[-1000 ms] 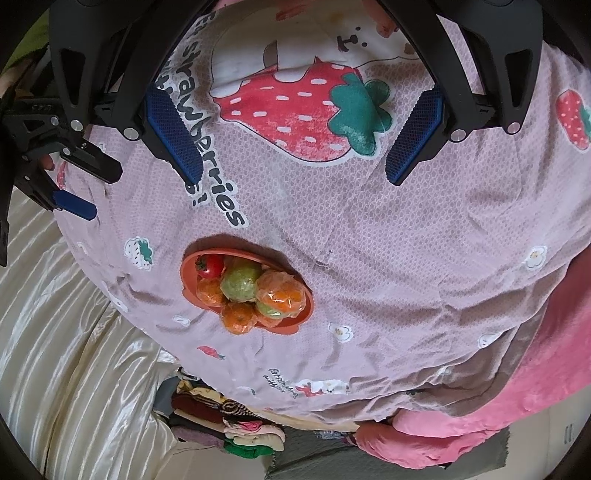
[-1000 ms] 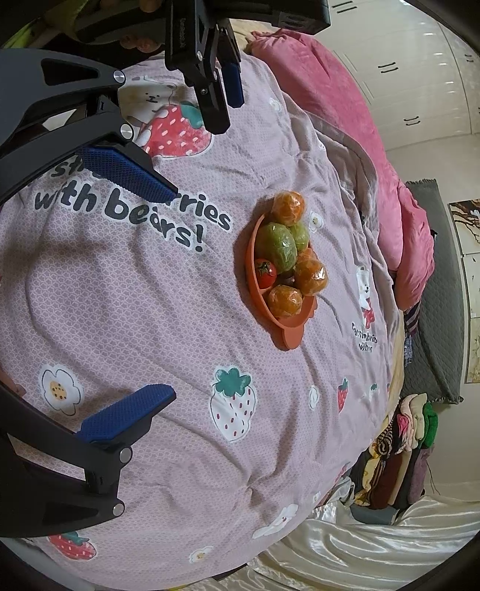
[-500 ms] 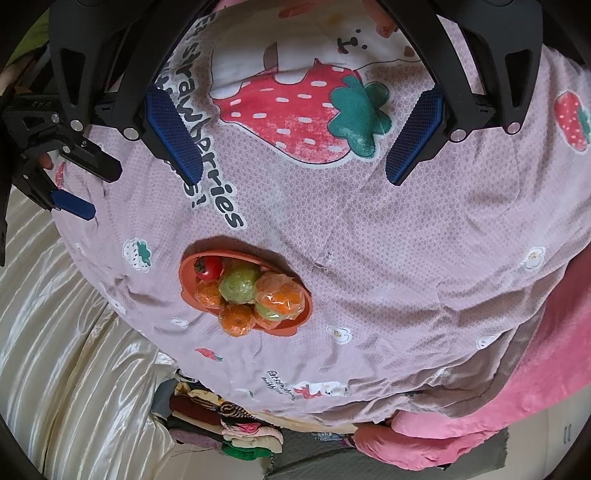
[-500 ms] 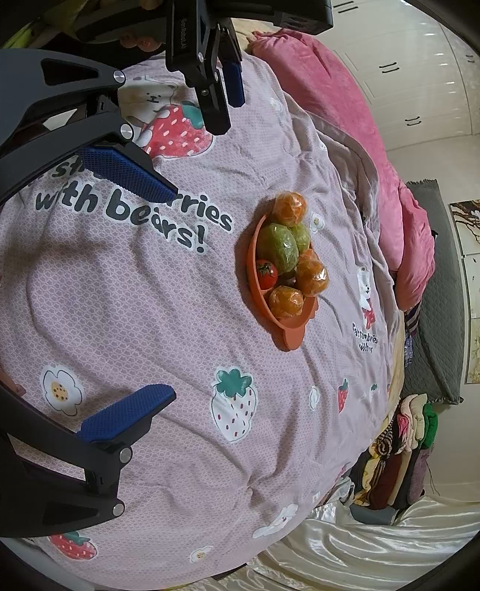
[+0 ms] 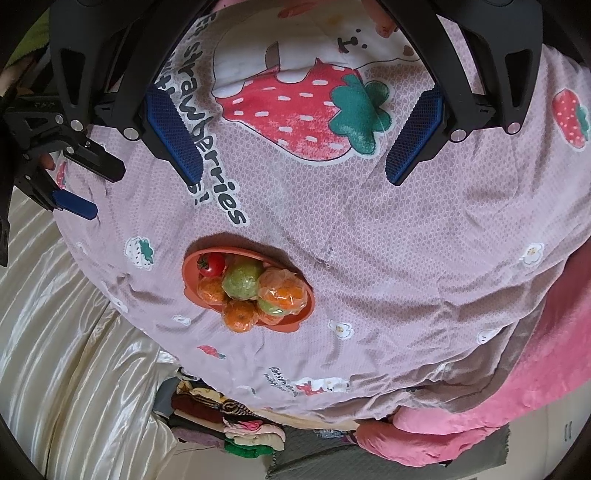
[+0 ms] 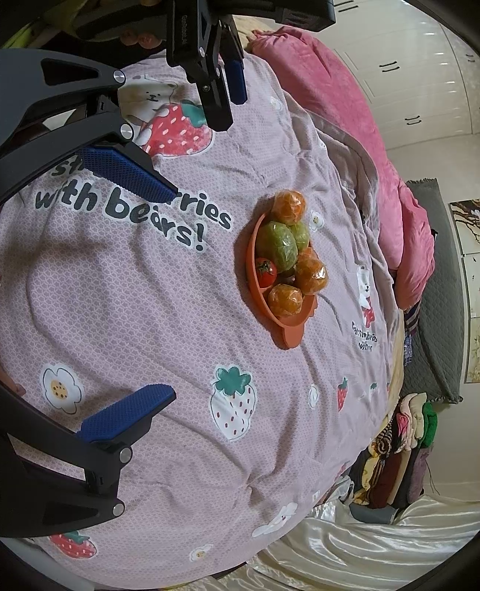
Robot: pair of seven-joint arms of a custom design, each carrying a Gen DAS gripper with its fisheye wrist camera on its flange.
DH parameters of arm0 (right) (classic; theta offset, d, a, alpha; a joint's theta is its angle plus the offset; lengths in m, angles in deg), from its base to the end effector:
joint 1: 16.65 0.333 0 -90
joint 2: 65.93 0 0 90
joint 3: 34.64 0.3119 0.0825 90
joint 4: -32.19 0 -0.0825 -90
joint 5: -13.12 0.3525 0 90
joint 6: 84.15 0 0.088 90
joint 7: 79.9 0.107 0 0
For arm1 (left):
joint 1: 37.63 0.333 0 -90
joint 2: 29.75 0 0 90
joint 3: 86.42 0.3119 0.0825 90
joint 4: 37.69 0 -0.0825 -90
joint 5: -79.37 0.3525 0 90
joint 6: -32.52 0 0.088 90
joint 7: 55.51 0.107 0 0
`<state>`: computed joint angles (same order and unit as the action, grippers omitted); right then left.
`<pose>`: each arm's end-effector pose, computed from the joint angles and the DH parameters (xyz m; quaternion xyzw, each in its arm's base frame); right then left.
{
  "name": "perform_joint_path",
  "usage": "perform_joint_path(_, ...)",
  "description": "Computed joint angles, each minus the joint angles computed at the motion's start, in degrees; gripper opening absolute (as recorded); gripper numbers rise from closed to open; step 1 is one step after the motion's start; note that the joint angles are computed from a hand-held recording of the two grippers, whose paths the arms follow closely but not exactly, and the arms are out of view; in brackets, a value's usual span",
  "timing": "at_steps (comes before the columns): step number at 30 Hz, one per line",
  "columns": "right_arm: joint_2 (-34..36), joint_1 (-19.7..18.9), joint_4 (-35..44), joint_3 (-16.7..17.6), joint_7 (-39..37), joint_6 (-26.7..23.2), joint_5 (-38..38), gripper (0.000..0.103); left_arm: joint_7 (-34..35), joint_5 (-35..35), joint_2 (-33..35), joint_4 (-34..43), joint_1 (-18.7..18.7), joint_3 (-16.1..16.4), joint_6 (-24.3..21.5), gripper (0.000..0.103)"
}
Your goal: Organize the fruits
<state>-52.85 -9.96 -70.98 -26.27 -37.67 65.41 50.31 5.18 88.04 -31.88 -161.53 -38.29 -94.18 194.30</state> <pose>0.6171 0.1446 0.4921 -0.8257 0.4289 -0.1176 0.3471 0.5429 -0.0888 0.5067 -0.7373 0.5809 -0.2848 0.1945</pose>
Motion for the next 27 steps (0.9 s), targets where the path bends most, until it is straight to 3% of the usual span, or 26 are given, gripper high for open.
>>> perform_joint_path(27, 0.33, 0.06, 0.25, -0.03, 0.68, 0.23, -0.97, 0.098, -0.74, 2.33, 0.45, 0.88, -0.12, 0.05, -1.18, 0.093)
